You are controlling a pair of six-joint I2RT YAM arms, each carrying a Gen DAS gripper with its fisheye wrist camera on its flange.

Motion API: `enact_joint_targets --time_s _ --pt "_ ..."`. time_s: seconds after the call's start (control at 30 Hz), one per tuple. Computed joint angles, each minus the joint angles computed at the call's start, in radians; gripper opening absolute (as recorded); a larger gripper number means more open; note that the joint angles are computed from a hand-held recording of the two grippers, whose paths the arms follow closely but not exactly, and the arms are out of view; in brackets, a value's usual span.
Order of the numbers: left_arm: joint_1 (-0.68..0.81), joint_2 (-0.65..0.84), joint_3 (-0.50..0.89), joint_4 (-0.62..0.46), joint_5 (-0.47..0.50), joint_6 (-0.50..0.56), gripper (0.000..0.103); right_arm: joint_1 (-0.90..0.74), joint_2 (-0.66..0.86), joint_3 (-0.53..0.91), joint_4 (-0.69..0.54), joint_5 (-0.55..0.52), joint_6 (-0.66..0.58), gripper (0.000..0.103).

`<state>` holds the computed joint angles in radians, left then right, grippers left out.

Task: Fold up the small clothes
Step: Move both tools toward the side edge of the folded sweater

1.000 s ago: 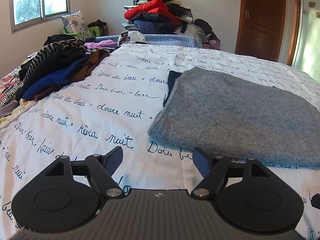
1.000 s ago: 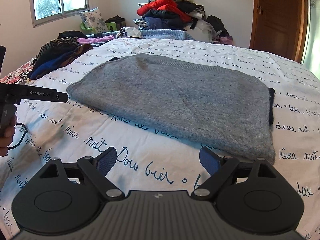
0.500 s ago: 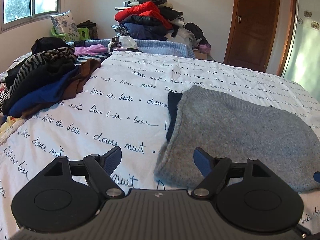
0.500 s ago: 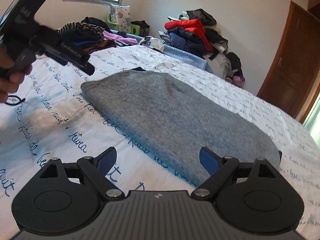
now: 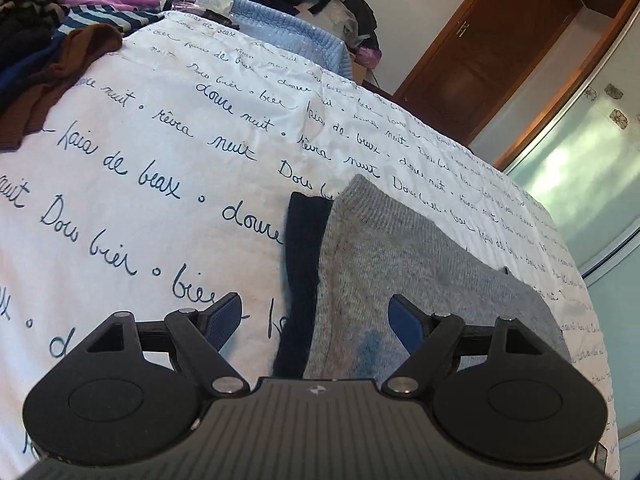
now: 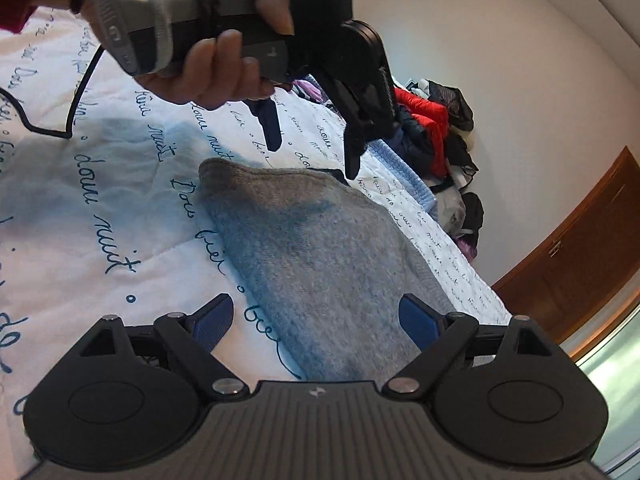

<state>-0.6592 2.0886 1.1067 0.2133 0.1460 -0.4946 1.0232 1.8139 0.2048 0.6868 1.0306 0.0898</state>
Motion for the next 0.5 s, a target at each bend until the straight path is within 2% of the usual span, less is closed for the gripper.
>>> enact_joint_targets --time_s 0.13,0.23,0.3,0.37,0.47,0.5 --pt "0.039 0.09 0.09 -0.013 0.126 -0.006 0.079 -0.044 0.153 0.051 0.204 0.025 -0.145 0.09" --pt "0.044 0.139 0.151 -0.024 0.15 -0.004 0.079 -0.083 0.221 0.092 0.303 0.011 -0.229 0.089" --pt "0.046 0.168 0.187 -0.022 0.175 0.006 0.079 -0.101 0.259 0.104 0.384 -0.017 -0.291 0.077" --pt "0.052 0.202 0.232 -0.028 0.204 -0.004 0.079 -0.11 0.285 0.135 0.395 -0.045 -0.317 0.059" --pt "0.06 0.255 0.296 -0.026 0.231 -0.057 0.077 -0.125 0.334 0.163 0.456 -0.062 -0.386 0.048" --pt "0.063 0.268 0.305 -0.01 0.24 -0.079 0.069 -0.129 0.346 0.169 0.476 -0.066 -0.408 0.047"
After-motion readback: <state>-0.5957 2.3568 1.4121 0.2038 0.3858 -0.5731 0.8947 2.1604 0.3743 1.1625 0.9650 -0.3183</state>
